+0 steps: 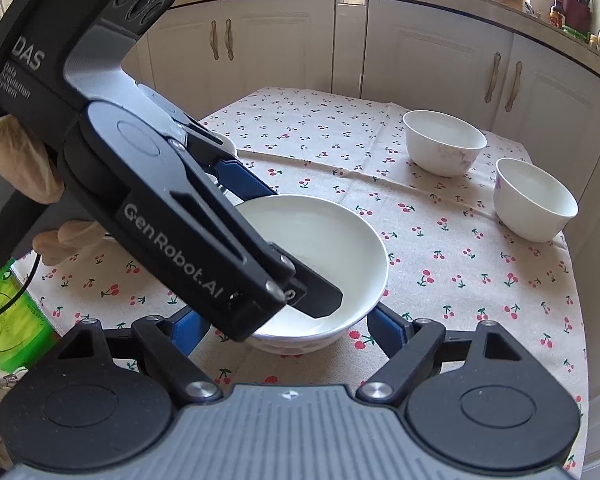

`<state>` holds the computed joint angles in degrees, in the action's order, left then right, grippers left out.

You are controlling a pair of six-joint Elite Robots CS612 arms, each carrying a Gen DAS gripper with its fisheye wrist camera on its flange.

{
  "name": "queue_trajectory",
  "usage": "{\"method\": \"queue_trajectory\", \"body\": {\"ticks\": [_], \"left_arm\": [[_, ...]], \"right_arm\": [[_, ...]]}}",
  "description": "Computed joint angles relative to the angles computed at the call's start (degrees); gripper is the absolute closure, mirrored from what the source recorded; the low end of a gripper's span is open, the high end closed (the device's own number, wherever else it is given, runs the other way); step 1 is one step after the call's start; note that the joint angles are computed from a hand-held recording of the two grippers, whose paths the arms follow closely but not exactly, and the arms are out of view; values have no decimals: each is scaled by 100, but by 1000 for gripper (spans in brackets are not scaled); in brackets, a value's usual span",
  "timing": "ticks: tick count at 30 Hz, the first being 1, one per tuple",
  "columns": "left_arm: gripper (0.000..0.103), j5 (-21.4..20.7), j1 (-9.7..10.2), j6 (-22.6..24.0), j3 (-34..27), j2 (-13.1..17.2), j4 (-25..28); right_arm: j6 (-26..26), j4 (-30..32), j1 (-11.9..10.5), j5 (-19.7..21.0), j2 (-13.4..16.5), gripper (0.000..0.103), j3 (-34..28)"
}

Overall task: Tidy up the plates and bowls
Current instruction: 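Lift the white bowl with the left tool and carry it toward the plate stack, then lower the bowl beside the plate stack and open the left tool, then move the left tool to the next white bowl and grip its rim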

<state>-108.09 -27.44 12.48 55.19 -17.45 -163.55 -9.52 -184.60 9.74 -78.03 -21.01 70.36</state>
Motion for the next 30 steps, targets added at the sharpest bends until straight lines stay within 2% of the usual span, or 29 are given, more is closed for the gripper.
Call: {"method": "queue_trajectory", "body": {"ticks": [1,3,10,15,24,30], "left_arm": [[10,26,-6,52,26,-10,-44],[8,45,-12,161,96,-33,-198],[4,144,-18,112,315,-121,-759],[3,216,-15,-53,385,-171,-1020],[3,153,-73,35,-157,-127,-449],[3,154,-135,118,-1009,138,257]], "right_arm": [[10,-50,2,-18,2,4,6],[33,-206,-9,10,3,0,41],[184,-276,-83,121,-90,0,184],[13,-637,-135,-145,-214,0,413],[-126,-1097,-305,-884,-144,0,297],[-189,-1137,-478,-927,52,0,-31]]}}
